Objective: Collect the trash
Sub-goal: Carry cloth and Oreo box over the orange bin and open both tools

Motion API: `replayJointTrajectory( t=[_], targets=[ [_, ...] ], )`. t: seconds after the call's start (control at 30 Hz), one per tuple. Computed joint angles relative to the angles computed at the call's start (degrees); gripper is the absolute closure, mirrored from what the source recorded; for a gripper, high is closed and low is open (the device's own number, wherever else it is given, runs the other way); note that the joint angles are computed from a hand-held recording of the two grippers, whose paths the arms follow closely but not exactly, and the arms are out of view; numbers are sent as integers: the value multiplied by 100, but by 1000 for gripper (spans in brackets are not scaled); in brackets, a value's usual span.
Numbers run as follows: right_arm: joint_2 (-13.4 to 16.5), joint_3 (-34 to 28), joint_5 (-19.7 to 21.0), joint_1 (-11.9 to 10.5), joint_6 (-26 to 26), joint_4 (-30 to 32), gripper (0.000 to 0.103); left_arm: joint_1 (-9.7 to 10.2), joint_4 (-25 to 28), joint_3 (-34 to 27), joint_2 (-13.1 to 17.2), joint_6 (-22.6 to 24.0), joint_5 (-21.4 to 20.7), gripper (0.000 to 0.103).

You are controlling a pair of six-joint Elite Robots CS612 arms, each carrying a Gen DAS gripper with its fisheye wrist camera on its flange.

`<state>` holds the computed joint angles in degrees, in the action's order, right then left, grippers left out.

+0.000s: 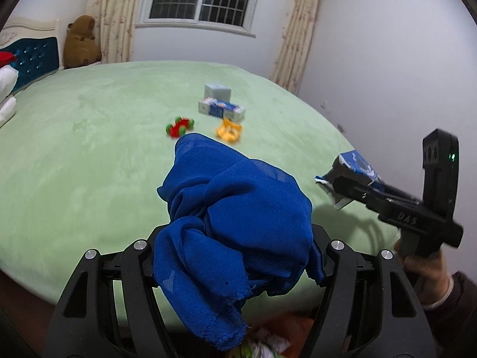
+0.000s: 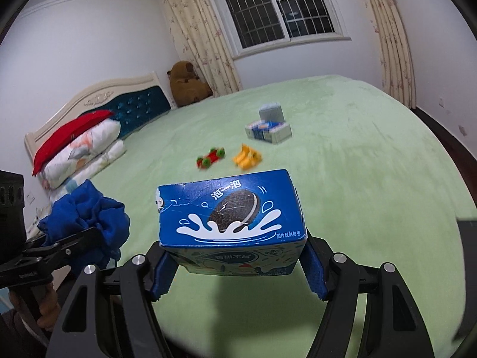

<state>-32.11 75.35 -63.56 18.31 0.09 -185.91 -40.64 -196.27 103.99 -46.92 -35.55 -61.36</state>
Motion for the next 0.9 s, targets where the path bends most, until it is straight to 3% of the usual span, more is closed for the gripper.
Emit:
replayJointTrajectory(
  t=[0.33, 0.5, 0.7, 0.9],
  targets=[
    [-598, 1210, 62, -13, -1110, 365, 34, -343, 576, 366, -104, -66, -583, 36],
    [-752, 1566, 89, -65, -1210, 639, 34, -440, 961, 440, -82, -164, -1057, 36],
    [-842, 1825, -141, -35, -1690, 1038, 34, -405, 1680, 310, 38, -161, -1677, 36],
    [-707, 1609, -666, 74, -1875, 2028, 34, -272, 2675, -132, 321, -119, -2229, 37]
  ],
)
